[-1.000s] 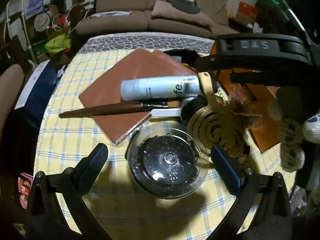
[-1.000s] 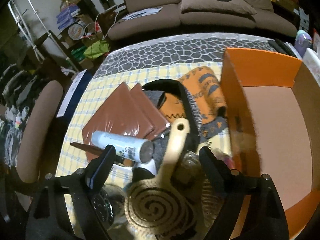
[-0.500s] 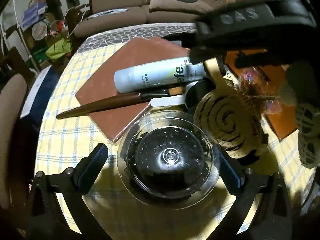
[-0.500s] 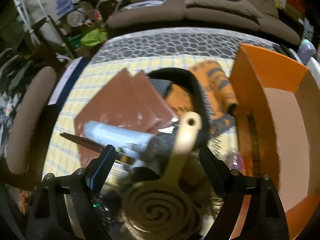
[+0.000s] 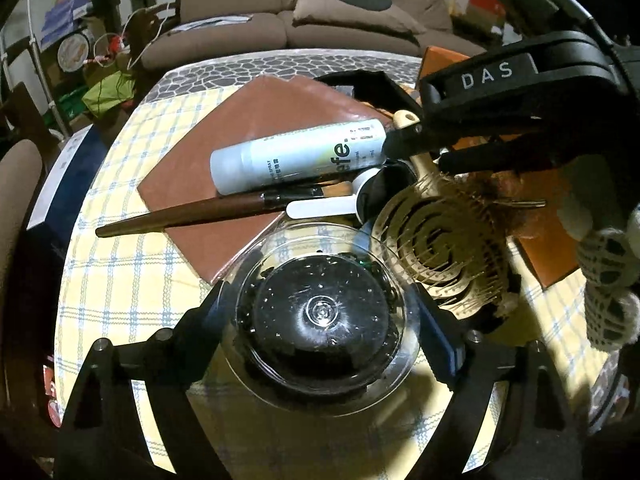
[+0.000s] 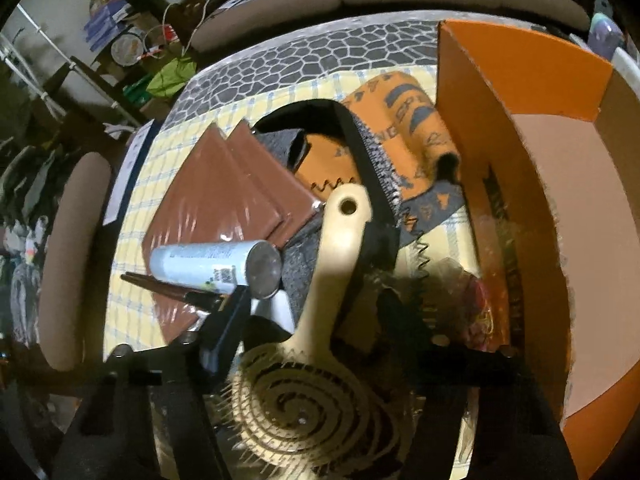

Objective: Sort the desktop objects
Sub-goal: 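Grasp the clear-lidded black container with the left tool while the right tool grasps the wooden hairbrush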

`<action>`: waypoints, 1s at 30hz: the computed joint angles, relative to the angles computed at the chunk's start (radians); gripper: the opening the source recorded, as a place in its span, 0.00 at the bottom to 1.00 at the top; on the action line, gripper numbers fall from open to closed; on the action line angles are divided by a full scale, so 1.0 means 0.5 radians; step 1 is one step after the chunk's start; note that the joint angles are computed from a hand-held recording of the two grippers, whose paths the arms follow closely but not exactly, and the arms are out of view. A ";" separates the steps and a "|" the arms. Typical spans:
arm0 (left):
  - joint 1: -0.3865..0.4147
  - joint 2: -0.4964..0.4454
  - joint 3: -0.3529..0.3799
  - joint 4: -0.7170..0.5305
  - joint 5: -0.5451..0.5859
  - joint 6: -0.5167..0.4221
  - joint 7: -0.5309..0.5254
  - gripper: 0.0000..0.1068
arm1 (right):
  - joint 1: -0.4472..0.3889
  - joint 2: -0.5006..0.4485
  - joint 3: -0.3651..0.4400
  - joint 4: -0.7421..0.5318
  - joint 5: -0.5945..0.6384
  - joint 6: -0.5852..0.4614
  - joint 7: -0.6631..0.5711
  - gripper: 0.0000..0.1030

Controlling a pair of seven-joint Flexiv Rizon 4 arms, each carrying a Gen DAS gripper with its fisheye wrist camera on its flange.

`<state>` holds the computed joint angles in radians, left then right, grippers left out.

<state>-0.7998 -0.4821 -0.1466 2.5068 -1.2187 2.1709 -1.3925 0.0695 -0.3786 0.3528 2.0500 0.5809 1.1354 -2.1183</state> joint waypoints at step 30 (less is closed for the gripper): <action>0.067 0.194 0.072 0.200 0.454 0.194 -0.520 0.79 | -0.312 0.244 -0.135 -0.238 0.838 -0.857 -0.632 0.08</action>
